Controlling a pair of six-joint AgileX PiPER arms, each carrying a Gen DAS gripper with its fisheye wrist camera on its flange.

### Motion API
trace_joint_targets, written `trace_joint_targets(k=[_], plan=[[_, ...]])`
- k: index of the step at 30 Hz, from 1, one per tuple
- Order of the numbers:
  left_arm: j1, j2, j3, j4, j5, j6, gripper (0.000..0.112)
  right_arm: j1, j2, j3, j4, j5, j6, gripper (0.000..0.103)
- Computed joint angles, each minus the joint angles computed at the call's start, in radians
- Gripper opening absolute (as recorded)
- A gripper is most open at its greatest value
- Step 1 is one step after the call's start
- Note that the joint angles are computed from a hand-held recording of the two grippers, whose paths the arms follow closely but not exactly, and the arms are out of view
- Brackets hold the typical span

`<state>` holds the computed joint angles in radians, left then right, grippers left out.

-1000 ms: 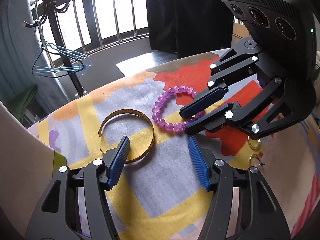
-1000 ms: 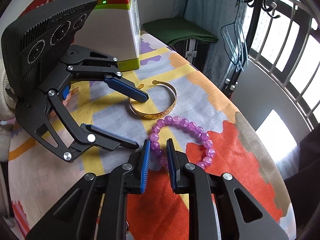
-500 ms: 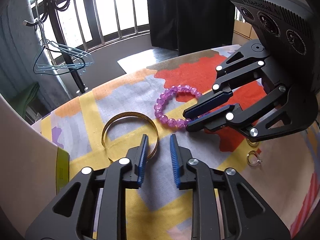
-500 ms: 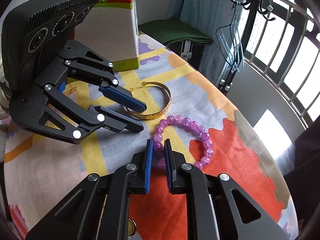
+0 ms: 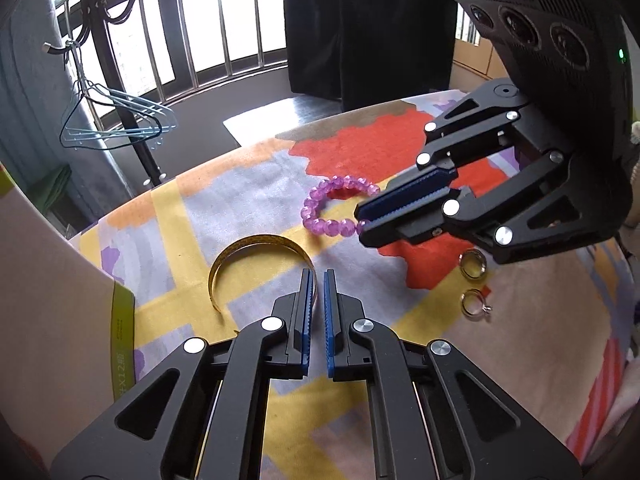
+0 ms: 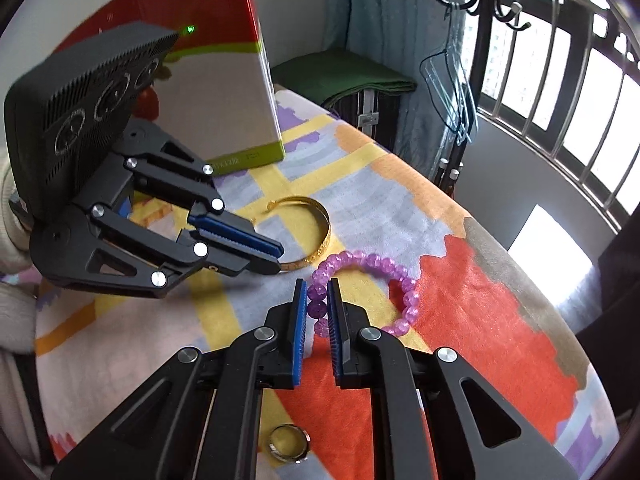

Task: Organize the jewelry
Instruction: 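Lift the purple bracelet with the right gripper while the left gripper lifts the gold cuff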

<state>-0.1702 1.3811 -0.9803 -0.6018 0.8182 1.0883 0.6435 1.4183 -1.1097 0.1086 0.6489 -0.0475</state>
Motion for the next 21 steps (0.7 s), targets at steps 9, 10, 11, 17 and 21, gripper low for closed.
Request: trace_joint_targets(k=[9, 10, 11, 17, 21], plan=[[-0.051, -0.008, 0.017, 0.108, -0.053, -0.04, 0.007, 0.039, -0.052, 0.021, -0.065, 0.004, 0.111, 0.01], [-0.055, -0.004, 0.012, 0.118, -0.056, -0.045, 0.008, 0.039, -0.058, 0.022, -0.056, 0.004, 0.107, 0.01], [-0.059, 0.001, 0.009, 0.129, -0.06, -0.055, 0.009, 0.039, -0.064, 0.023, -0.057, 0.004, 0.109, 0.01], [-0.062, 0.03, -0.009, 0.139, -0.076, -0.075, 0.028, 0.033, -0.09, 0.033, -0.059, -0.002, 0.136, 0.01], [-0.061, 0.042, -0.02, 0.132, -0.064, -0.064, 0.021, 0.021, -0.103, 0.042, -0.051, -0.001, 0.135, 0.01]])
